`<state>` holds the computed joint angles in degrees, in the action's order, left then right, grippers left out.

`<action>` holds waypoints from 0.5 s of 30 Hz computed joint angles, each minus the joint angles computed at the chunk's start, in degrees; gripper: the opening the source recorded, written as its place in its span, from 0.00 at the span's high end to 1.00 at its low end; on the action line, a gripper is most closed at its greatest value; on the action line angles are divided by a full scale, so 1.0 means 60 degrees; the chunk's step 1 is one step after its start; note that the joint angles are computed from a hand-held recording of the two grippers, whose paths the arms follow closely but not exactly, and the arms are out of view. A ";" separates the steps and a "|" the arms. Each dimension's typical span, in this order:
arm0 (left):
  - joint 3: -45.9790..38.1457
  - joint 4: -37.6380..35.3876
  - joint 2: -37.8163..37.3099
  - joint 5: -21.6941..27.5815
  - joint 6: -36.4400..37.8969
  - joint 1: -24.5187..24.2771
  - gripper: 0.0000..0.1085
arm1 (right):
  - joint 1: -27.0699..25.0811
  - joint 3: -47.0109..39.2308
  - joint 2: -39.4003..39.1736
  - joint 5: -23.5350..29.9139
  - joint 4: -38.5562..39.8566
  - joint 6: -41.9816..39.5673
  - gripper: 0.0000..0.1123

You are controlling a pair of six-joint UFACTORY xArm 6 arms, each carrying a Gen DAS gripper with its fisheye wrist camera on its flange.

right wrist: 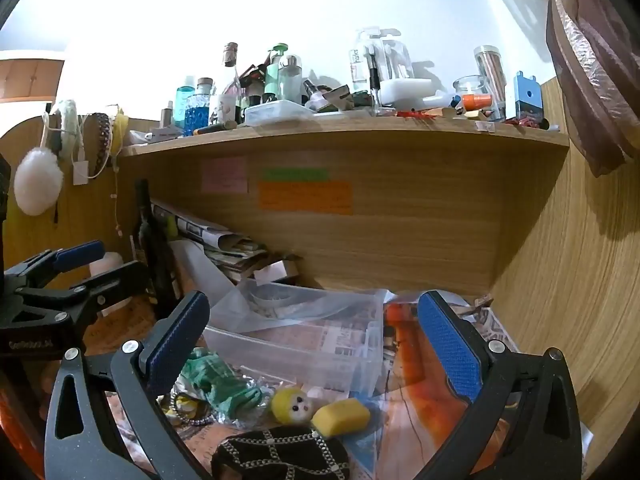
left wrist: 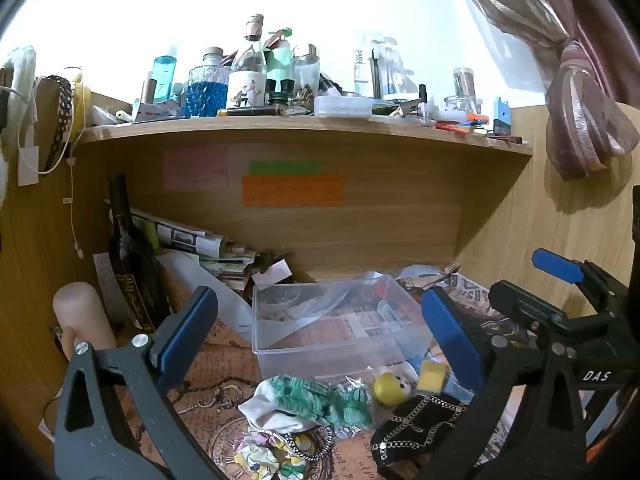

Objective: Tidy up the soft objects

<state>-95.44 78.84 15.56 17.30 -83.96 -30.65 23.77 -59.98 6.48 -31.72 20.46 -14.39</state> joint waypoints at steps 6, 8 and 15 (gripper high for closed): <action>-0.0054 -0.0659 -0.0056 0.0163 0.0517 -0.0115 0.05 | -0.0022 0.0082 0.0030 -0.0034 -0.0180 0.0186 0.08; -0.0083 -0.0610 -0.0036 0.0182 0.0464 -0.0119 0.05 | -0.0027 0.0033 -0.0062 0.0068 -0.0098 0.0098 0.08; 0.0117 -0.0033 -0.0127 -0.0002 -0.0197 -0.0017 0.05 | -0.0068 0.0012 -0.0009 -0.0047 -0.0307 0.0375 0.08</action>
<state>-94.74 78.64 14.80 17.29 -85.14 -30.75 23.36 -59.90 6.42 -32.00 18.62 -12.14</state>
